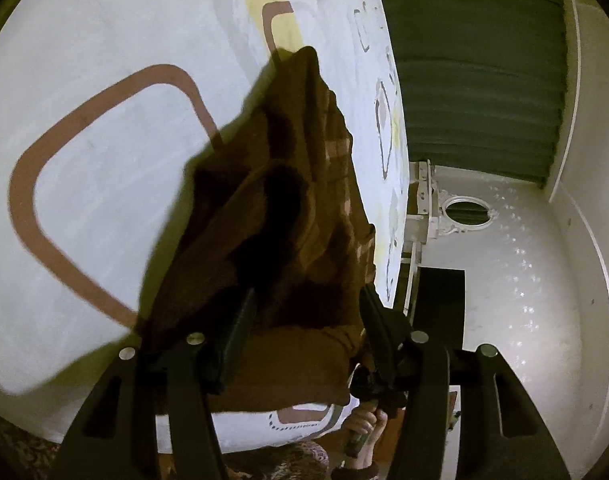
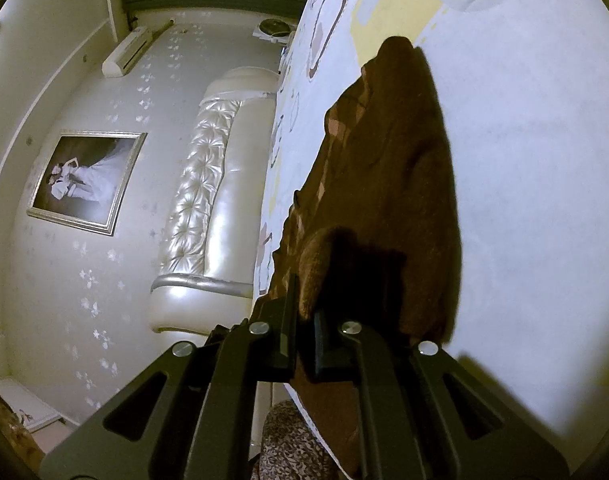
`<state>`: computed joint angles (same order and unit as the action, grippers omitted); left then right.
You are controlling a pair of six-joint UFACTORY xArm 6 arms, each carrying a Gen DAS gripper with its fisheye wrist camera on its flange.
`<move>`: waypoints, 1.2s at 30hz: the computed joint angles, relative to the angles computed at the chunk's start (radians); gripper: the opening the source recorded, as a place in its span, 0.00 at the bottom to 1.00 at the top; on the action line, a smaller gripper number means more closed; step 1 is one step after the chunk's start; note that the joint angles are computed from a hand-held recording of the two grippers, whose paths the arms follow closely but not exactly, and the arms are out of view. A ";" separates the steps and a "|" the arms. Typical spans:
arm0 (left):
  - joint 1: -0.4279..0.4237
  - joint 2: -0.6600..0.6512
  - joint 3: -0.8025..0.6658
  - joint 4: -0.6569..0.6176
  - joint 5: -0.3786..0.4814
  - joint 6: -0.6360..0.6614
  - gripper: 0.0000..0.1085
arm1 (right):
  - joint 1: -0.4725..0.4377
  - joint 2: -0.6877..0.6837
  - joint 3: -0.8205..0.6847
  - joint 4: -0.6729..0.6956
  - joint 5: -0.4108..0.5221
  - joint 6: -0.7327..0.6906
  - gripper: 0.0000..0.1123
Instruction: Fold small clothes
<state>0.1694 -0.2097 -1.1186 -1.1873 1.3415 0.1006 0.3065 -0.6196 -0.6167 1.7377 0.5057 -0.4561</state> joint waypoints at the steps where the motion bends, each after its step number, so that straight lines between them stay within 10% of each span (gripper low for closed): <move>1: 0.004 -0.007 0.006 0.003 0.006 0.011 0.53 | 0.001 -0.001 0.000 -0.002 0.001 0.001 0.06; 20: -0.094 -0.039 0.031 0.088 -0.161 0.035 0.53 | 0.046 0.036 -0.031 0.056 -0.017 -0.049 0.06; 28: -0.102 -0.033 0.014 0.125 -0.131 0.057 0.14 | 0.054 0.028 -0.028 0.095 -0.025 -0.086 0.06; 36: -0.063 -0.025 -0.008 0.013 -0.071 0.064 0.05 | 0.073 0.008 -0.032 0.111 -0.066 -0.112 0.05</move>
